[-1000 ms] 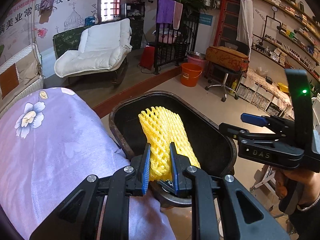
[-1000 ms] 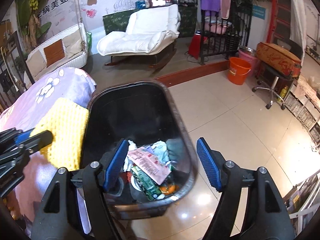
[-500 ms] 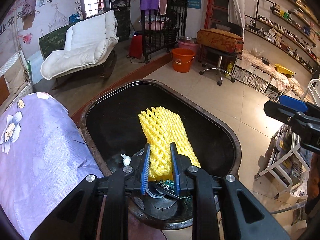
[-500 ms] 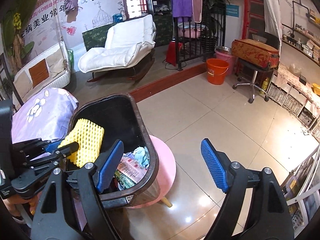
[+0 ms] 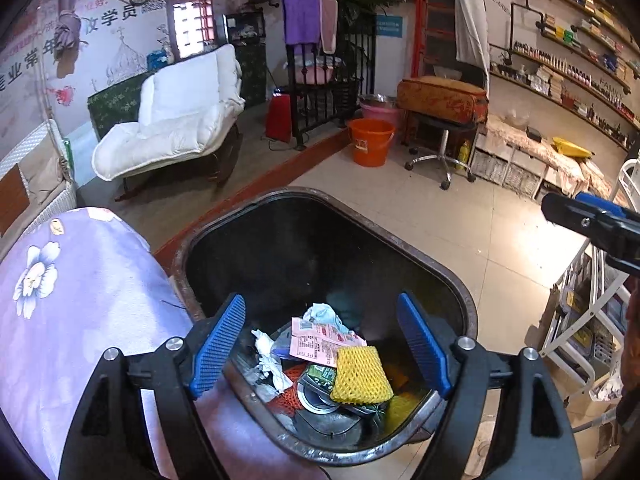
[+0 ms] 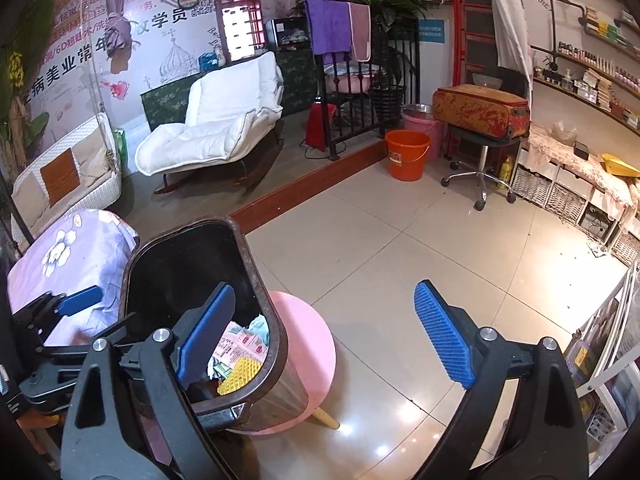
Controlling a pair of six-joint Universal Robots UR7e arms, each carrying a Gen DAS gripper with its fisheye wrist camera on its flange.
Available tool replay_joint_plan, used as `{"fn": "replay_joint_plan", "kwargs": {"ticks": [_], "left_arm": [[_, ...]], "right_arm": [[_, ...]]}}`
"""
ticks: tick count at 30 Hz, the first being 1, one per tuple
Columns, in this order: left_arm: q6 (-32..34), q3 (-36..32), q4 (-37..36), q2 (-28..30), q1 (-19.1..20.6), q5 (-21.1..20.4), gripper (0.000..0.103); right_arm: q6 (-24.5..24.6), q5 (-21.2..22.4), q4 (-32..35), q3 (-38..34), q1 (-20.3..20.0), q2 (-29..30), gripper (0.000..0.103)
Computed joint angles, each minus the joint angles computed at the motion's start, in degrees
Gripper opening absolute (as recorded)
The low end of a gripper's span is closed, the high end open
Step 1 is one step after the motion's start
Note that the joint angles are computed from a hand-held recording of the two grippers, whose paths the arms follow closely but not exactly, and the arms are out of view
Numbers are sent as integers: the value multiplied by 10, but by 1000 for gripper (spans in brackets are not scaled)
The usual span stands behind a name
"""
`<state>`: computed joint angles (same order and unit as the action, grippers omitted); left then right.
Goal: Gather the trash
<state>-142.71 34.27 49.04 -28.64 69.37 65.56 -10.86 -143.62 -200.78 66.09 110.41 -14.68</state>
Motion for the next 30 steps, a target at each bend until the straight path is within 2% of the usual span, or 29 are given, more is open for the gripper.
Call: {"fn": "replay_joint_plan", "kwargs": {"ticks": [5,10,13,19,24,27,30], "left_arm": [[-4,146,-110,-103,-1,-2,88],[-4,286,-234,-216,-2,-36,95],[-6,352,-301,-275,-3,-66,98],[3,440,-391,-368,-11,-137,98],[29,502,-472,-429,-16,-204,98],[17,537,-486,-467,-14,-221,98],[16,571,-506,-499,-16,-240,98]], "right_arm": [[-41,1,-37,-22,9,19,95],[-95,28,-100,-49,26,51,98],[-116,50,-110,-66,37,71,98],[-114,89,-82,-78,65,90,98],[-148,102,-69,-116,95,127,98],[-136,133,-68,-82,106,117,98],[-183,130,-86,-85,119,129,98]]}}
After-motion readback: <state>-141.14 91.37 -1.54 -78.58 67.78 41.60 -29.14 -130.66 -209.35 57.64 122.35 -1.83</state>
